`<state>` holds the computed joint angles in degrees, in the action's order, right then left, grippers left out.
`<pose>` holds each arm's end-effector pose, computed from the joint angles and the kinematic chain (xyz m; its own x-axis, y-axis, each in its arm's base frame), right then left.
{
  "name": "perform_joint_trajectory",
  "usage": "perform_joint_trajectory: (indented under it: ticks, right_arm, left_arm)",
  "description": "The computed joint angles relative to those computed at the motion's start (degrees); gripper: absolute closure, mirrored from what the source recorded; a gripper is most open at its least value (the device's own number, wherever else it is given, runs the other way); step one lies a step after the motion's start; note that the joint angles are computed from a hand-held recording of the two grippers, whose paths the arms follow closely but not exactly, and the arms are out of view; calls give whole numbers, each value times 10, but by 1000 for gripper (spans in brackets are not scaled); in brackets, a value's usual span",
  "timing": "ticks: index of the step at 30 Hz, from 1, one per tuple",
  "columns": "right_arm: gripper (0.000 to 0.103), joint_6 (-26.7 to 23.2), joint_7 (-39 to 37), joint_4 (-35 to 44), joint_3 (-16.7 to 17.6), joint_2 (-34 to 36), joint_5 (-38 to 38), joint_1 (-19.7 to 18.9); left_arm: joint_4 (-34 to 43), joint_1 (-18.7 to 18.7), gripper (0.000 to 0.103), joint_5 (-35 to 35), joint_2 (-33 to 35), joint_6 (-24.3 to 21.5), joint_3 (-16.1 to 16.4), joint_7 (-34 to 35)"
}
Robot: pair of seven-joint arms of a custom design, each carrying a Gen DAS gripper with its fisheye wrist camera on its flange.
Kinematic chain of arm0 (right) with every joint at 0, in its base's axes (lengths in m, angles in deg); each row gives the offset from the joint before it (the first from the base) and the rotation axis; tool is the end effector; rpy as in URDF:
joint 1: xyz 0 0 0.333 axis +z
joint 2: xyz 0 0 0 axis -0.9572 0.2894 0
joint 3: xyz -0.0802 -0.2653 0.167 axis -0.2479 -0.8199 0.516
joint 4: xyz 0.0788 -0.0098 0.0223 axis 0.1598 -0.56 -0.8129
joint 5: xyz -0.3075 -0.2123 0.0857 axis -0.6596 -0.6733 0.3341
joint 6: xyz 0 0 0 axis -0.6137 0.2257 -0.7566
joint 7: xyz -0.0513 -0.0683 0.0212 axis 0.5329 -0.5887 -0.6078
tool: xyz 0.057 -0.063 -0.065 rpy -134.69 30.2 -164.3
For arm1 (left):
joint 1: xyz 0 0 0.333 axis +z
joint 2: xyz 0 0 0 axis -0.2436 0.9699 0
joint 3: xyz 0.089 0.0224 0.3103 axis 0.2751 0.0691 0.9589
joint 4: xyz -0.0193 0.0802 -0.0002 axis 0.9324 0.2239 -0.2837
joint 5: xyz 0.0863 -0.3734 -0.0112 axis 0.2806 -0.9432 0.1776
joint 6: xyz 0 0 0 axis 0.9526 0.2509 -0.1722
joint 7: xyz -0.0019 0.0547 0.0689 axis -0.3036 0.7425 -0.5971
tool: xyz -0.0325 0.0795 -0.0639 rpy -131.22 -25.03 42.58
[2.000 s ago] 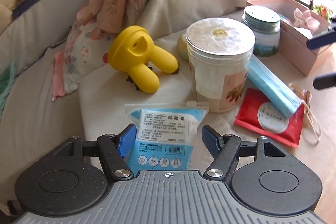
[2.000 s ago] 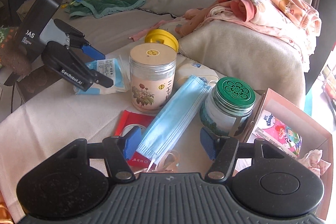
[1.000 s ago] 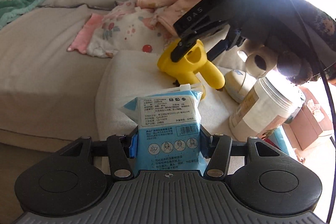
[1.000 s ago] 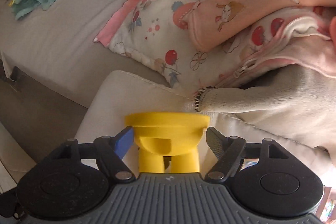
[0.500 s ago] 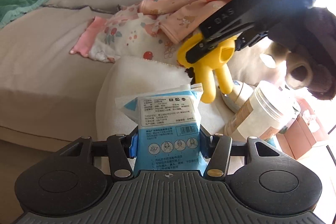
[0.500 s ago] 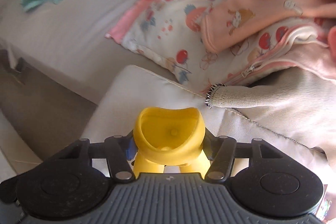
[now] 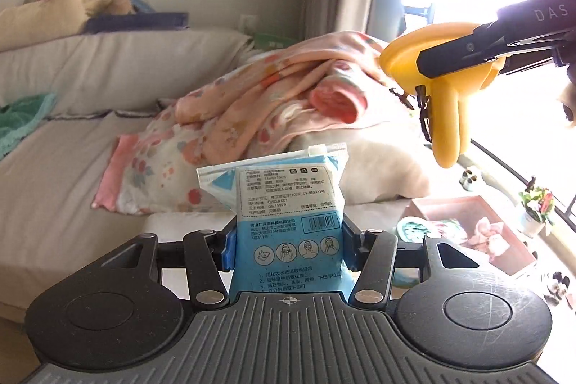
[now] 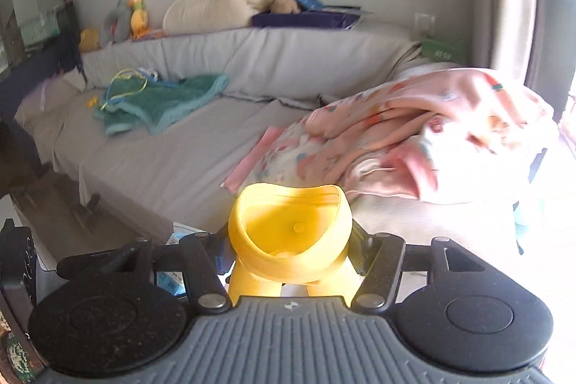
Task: Organize soft objects
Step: 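Carry the yellow toy and wipe pack over the pink box with both grippers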
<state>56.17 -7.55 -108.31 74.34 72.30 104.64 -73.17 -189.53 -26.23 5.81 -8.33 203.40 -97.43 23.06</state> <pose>0.6711 0.0324 0.6662 0.4760 -0.8699 -0.1291 -0.5701 -0.1934 -0.7985 0.5898 -0.2294 0.5556 -0.2530 -0.9571 0.1415 -0.5417 0.0189 -0.8404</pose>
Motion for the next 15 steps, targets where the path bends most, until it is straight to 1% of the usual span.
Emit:
perform_joint_trajectory:
  ticks: [2,5,7,9,12,14,15]
  right_arm:
    - [44,4,-28,-36,-9,-30,40,-26]
    - [44,18,-57,-83,-33,-61,81,-51]
    - [44,30,-62,-110,-52,-76,92,-63]
    - [44,46,-70,-133,-67,-87,103,-75]
    - [43,83,-93,-166,-86,-95,127,-91]
    - [43,94,-102,-173,-94,-90,135,-101]
    - [43,98,-99,-174,-96,-84,134,-106]
  left_arm:
    - [32,-5,45,-13,16,-19,-24,29]
    - [101,-15,45,-51,60,-58,-68,93]
    - [160,-24,45,-82,103,-92,-100,148]
    - [226,-41,45,-102,150,-131,-120,194]
    - [341,-85,45,-116,232,-203,-121,231]
    - [412,-109,45,-126,285,-237,-120,252]
    - [446,-108,45,-146,317,-243,-137,280]
